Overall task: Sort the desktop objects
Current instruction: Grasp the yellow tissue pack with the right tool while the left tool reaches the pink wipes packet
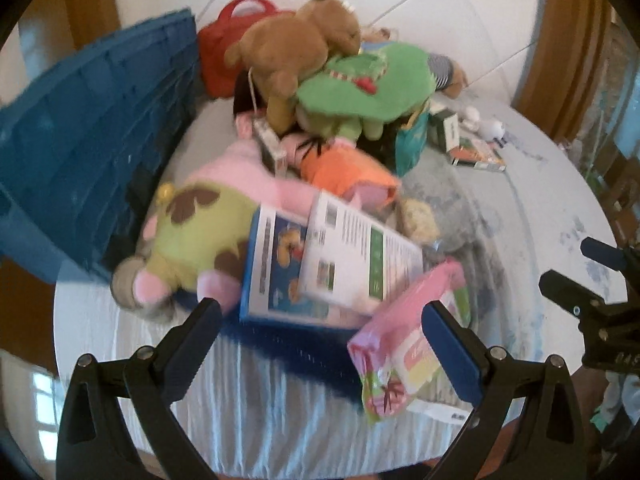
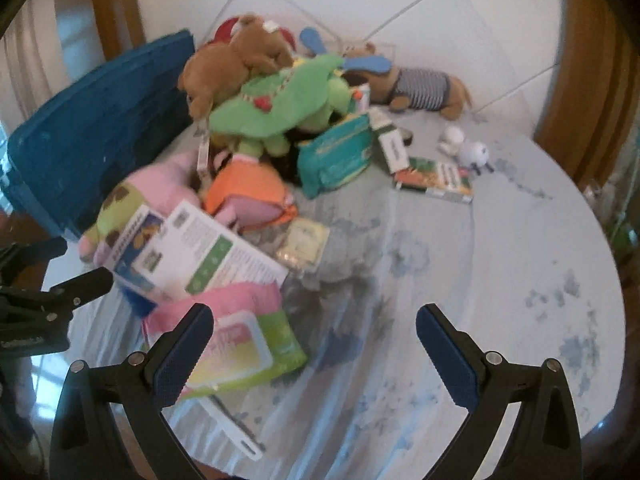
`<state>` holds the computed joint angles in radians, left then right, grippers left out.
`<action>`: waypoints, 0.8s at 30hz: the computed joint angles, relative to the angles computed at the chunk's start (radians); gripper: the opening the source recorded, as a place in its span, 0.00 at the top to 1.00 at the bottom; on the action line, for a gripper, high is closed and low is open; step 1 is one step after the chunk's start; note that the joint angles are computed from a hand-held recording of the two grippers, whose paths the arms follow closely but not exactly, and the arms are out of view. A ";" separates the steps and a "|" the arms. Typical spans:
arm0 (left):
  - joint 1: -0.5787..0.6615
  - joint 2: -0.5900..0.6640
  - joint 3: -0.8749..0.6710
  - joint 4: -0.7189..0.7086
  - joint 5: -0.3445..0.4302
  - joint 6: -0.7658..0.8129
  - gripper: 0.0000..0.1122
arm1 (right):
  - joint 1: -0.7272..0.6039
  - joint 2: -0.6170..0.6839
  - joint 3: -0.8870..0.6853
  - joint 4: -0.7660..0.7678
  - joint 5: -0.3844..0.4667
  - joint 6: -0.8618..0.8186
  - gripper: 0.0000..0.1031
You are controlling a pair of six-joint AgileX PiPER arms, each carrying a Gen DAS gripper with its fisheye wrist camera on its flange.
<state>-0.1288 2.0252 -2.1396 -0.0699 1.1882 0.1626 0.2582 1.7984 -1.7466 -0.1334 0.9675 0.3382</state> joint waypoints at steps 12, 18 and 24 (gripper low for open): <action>-0.178 -0.129 0.323 0.252 -0.115 -0.581 0.09 | -0.235 0.145 -0.138 0.400 0.089 -0.638 0.22; -0.230 -0.140 0.353 0.320 -0.105 -0.733 0.09 | -0.274 0.205 -0.234 0.444 0.164 -0.751 0.22; -0.247 -0.122 0.360 0.311 -0.095 -0.863 0.09 | -0.301 0.268 -0.291 0.482 0.191 -0.822 0.22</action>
<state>-0.3760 1.9036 -1.7796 0.2412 1.0933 -0.7003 -0.0429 2.0660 -2.0381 0.3490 1.1584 -0.4841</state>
